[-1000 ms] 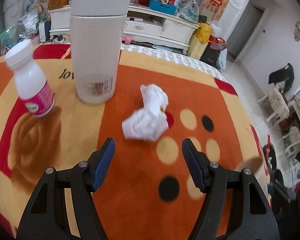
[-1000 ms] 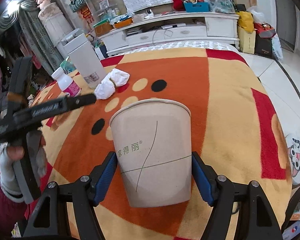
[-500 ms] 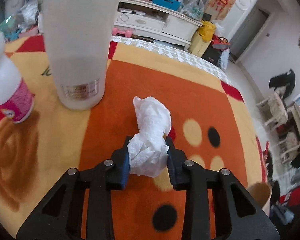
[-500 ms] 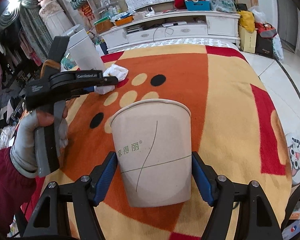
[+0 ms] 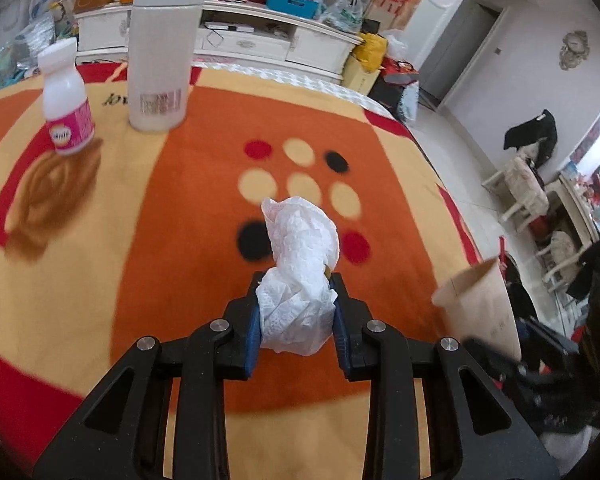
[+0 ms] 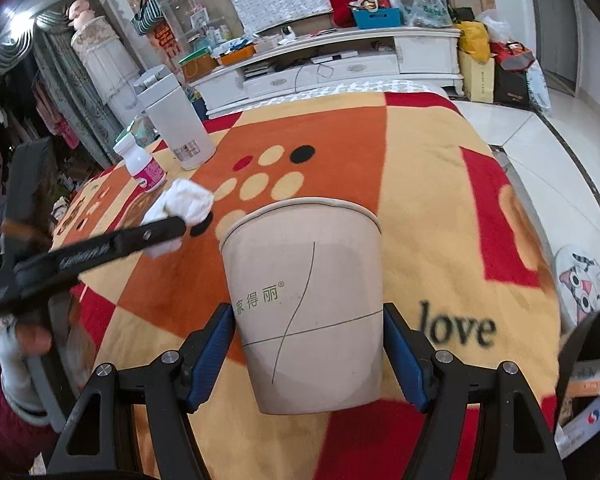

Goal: Collect trash
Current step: 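Carry the tissue and paper cup over the black bin and open both tools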

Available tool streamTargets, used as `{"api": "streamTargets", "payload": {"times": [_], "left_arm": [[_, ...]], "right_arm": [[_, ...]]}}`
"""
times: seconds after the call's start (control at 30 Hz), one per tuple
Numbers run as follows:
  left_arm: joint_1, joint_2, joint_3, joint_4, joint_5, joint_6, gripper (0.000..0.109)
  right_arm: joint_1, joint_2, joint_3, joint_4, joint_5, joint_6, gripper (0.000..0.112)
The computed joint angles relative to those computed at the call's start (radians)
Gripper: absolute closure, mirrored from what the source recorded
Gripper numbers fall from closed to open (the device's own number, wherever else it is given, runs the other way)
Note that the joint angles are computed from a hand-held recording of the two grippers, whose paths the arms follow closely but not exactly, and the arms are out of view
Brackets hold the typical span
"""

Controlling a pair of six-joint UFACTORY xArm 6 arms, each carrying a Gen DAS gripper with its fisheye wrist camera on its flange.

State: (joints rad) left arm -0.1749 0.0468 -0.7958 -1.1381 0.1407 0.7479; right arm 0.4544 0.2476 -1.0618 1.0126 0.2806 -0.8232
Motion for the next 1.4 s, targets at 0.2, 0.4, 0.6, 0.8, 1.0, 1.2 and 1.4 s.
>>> {"api": "streamTargets", "payload": {"times": [0.2, 0.4, 0.6, 0.8, 1.0, 1.2, 1.4], "left_arm": [[-0.078, -0.057, 0.055, -0.076, -0.033, 0.033, 0.081], [-0.148, -0.052, 0.058, -0.065, -0.036, 0.0, 0.081], [-0.216, -0.056, 0.051, -0.058, -0.053, -0.013, 0.081], [-0.265, -0.04, 0.027, -0.016, -0.067, -0.04, 0.081], [-0.298, -0.016, -0.006, 0.017, -0.064, -0.067, 0.081], [-0.336, 0.013, -0.044, 0.082, -0.061, -0.122, 0.081], [-0.37, 0.058, -0.093, 0.135, -0.05, -0.167, 0.081]], "right_arm": [[-0.01, -0.08, 0.099, 0.038, -0.032, -0.03, 0.041], [-0.032, -0.151, 0.179, 0.07, -0.047, -0.06, 0.041], [-0.068, -0.212, 0.236, 0.107, -0.062, -0.085, 0.041], [-0.112, -0.253, 0.283, 0.135, -0.066, -0.108, 0.041], [-0.155, -0.289, 0.322, 0.131, -0.064, -0.111, 0.041], [-0.212, -0.312, 0.348, 0.108, -0.063, -0.094, 0.041], [-0.268, -0.33, 0.37, 0.105, -0.061, -0.101, 0.041]]}}
